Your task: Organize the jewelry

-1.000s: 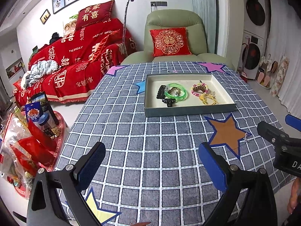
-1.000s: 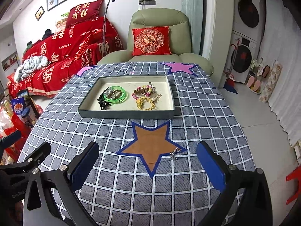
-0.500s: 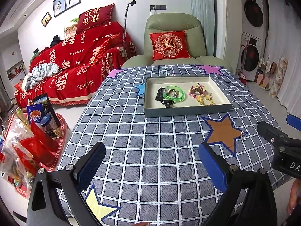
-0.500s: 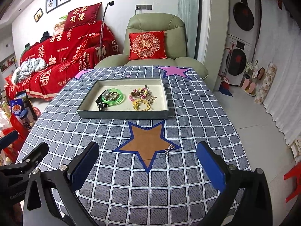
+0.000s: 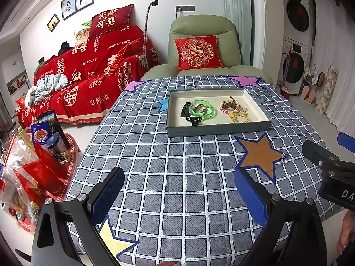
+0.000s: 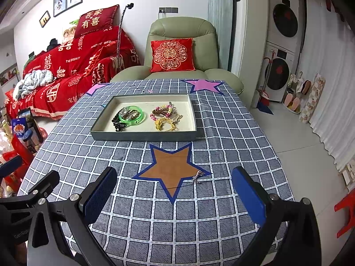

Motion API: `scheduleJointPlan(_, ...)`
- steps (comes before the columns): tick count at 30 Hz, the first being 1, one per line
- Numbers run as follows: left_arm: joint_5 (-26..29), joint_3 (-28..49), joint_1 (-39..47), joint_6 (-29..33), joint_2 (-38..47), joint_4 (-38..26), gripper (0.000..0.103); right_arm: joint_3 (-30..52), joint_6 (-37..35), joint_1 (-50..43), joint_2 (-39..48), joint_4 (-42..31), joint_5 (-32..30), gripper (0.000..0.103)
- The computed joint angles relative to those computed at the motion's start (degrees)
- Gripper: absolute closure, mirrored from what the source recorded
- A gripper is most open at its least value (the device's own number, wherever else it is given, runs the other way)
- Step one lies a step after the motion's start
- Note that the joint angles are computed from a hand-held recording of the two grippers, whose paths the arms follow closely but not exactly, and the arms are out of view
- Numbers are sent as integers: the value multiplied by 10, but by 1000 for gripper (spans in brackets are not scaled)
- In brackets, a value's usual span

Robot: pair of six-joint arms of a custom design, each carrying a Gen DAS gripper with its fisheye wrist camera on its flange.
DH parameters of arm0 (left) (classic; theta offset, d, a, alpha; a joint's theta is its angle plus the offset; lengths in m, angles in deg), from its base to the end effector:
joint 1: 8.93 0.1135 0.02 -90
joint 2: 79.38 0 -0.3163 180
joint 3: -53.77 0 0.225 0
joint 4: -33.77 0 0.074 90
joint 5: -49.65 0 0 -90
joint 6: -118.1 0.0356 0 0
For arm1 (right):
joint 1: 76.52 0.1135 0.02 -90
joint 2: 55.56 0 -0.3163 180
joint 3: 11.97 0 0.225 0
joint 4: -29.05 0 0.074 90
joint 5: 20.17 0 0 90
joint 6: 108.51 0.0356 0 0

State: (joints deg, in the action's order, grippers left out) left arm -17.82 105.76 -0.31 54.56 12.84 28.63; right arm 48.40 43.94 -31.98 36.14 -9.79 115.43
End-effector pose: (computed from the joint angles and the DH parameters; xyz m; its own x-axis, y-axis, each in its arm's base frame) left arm 0.2780 0.0283 0.2082 -0.5730 0.3294 -0.7504 0.4278 0.9012 0.0689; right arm 0.1997 0.1608 0.2196 -0.5921 0.2877 -0.7528 0.4474 0.8943 -0.0101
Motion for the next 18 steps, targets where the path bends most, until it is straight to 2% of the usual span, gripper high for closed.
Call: scheduleJointPlan(18, -5, -5, -4, -2, -2, 3, 0, -2, -1, 0, -3, 1, 0, 0)
